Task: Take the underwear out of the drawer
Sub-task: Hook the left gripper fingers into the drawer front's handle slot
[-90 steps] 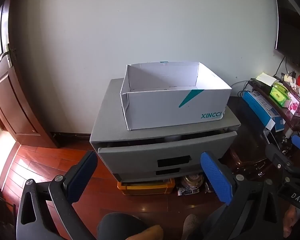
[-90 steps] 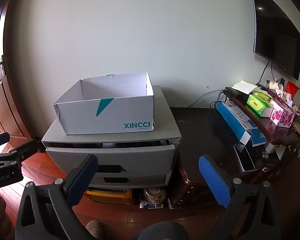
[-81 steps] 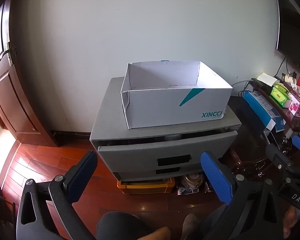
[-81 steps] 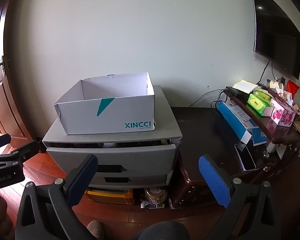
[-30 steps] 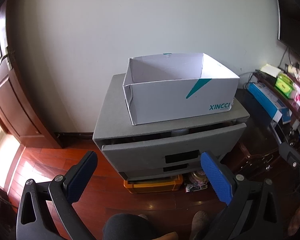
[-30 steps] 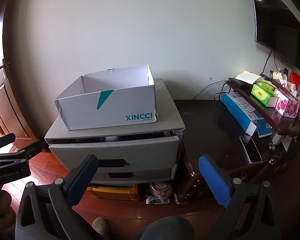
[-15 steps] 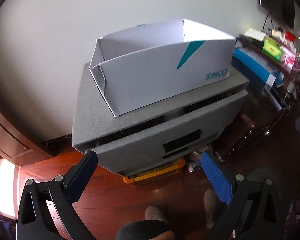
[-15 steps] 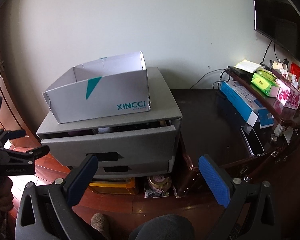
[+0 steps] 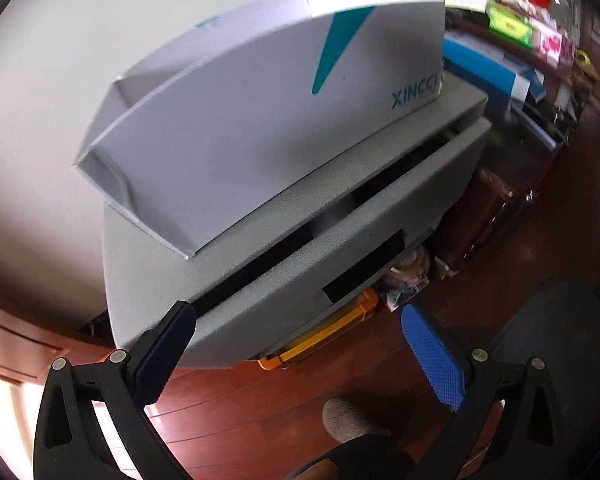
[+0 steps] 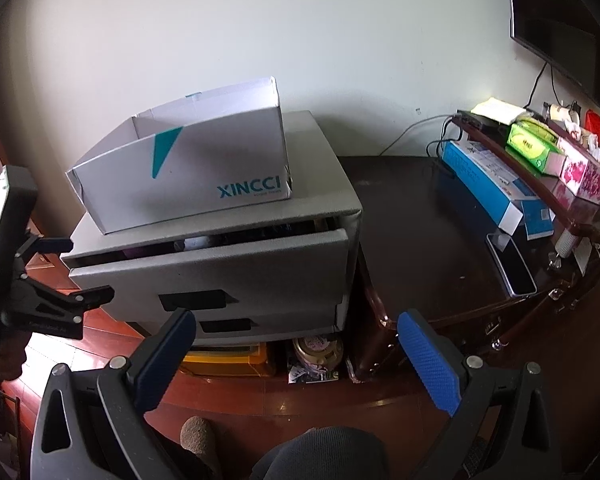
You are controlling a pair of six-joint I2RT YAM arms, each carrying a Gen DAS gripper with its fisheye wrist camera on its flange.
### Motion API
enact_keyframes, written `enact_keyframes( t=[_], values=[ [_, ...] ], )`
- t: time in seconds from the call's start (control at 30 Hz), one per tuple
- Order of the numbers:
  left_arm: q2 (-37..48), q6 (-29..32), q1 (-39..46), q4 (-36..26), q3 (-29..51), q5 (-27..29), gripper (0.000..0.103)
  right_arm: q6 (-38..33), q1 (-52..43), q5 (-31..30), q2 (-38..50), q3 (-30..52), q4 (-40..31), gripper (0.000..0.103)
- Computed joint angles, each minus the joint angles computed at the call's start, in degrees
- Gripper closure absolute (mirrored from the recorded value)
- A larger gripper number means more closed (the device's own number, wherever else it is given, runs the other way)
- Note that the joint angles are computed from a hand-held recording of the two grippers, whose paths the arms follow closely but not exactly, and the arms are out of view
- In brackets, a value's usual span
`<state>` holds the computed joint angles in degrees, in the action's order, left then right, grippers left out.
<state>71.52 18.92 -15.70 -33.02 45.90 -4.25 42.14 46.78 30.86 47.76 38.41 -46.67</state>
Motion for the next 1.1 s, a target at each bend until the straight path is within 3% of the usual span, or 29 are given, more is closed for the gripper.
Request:
enact_keyframes(
  t=[0.47, 0.77, 0.97, 1.1],
  values=[
    [15.5, 3.9, -2.0, 4.3, 5.3, -4.7, 0.0, -5.0, -7.5, -6.6, -0.3, -3.6, 4.6, 0.0],
    [17.0, 6.1, -3.8, 7.5, 4.3, -8.7, 0.0, -6.1, -9.7, -8.7, 0.7, -3.8, 6.2, 0.0],
    [16.3, 3.5, -10.3, 17.4, -3.6, -17.1, 0.001, -6.5, -10.7, -9.8, 0.9, -4.2, 6.7, 0.0],
    [13.9, 1.3, -12.1, 15.3, -4.3, -12.6, 0.013, -6.7, -10.7, -9.7, 2.2, -4.2, 7.3, 0.0]
  ],
)
